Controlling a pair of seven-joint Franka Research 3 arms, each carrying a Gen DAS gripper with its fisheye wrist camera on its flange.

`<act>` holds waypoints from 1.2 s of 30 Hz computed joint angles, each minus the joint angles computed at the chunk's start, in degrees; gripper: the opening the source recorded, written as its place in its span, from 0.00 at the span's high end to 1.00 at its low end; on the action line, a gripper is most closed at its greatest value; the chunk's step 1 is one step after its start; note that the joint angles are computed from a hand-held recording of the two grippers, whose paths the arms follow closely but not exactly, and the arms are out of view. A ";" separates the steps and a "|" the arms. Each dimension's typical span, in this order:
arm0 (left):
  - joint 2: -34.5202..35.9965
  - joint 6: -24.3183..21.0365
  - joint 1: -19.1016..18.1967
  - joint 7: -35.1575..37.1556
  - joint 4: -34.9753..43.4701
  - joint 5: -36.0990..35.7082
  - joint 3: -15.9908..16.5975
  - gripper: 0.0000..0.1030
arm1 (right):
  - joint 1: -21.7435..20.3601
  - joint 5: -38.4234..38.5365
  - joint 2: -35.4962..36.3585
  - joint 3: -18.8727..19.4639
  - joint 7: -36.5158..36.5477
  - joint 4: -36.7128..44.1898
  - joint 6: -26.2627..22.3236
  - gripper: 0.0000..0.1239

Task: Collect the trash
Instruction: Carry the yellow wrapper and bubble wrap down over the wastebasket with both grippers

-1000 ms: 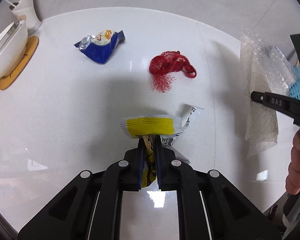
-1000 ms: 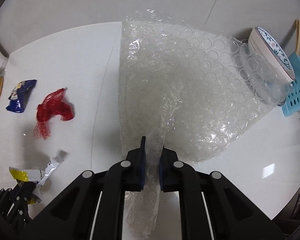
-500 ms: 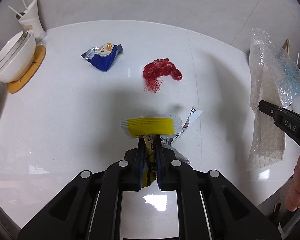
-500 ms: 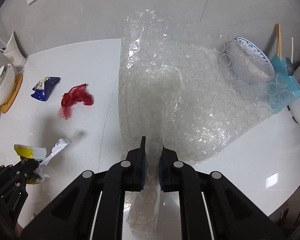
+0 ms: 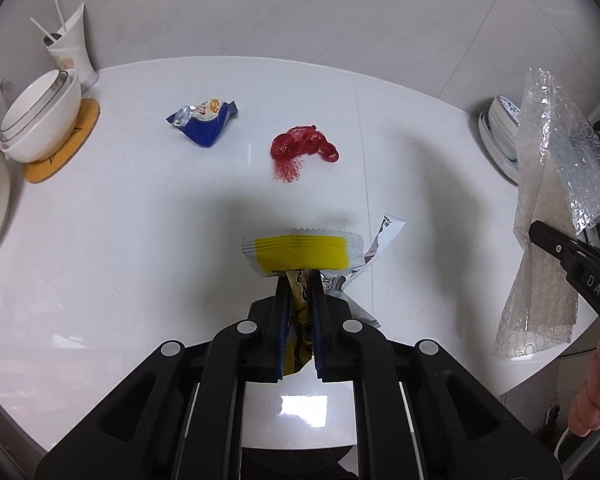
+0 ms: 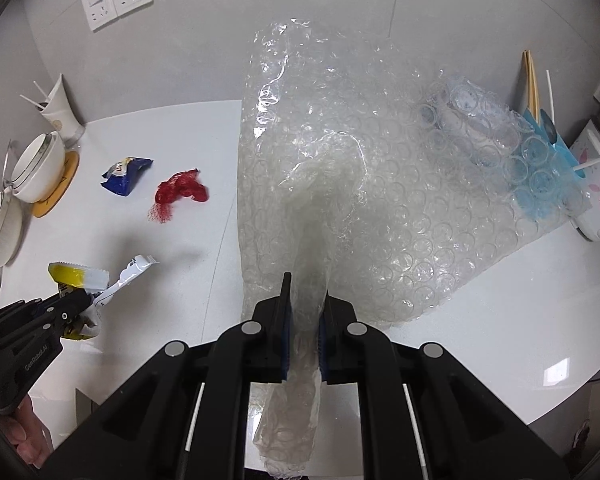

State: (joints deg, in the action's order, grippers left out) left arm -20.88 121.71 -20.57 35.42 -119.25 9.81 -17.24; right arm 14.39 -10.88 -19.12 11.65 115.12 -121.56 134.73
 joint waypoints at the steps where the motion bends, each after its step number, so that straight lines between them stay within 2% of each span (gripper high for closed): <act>1: -0.26 -0.14 -0.06 -0.27 -0.04 0.14 -0.19 0.91 | 0.21 0.27 -0.84 -0.13 -0.25 -0.62 0.24 0.93; 11: -2.61 -1.55 -1.50 -3.08 -0.57 0.78 -1.82 0.91 | 0.69 4.25 -7.91 0.28 -3.21 -5.92 1.04 0.93; 36: -8.04 -5.61 -7.31 -14.50 -3.28 1.07 -6.65 0.91 | 3.07 14.28 -26.17 1.80 -11.56 -19.09 -2.69 0.92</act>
State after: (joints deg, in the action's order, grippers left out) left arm -28.92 116.10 -27.87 20.92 -122.54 10.87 -23.89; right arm 17.46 3.40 -45.29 13.45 103.56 -140.65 132.04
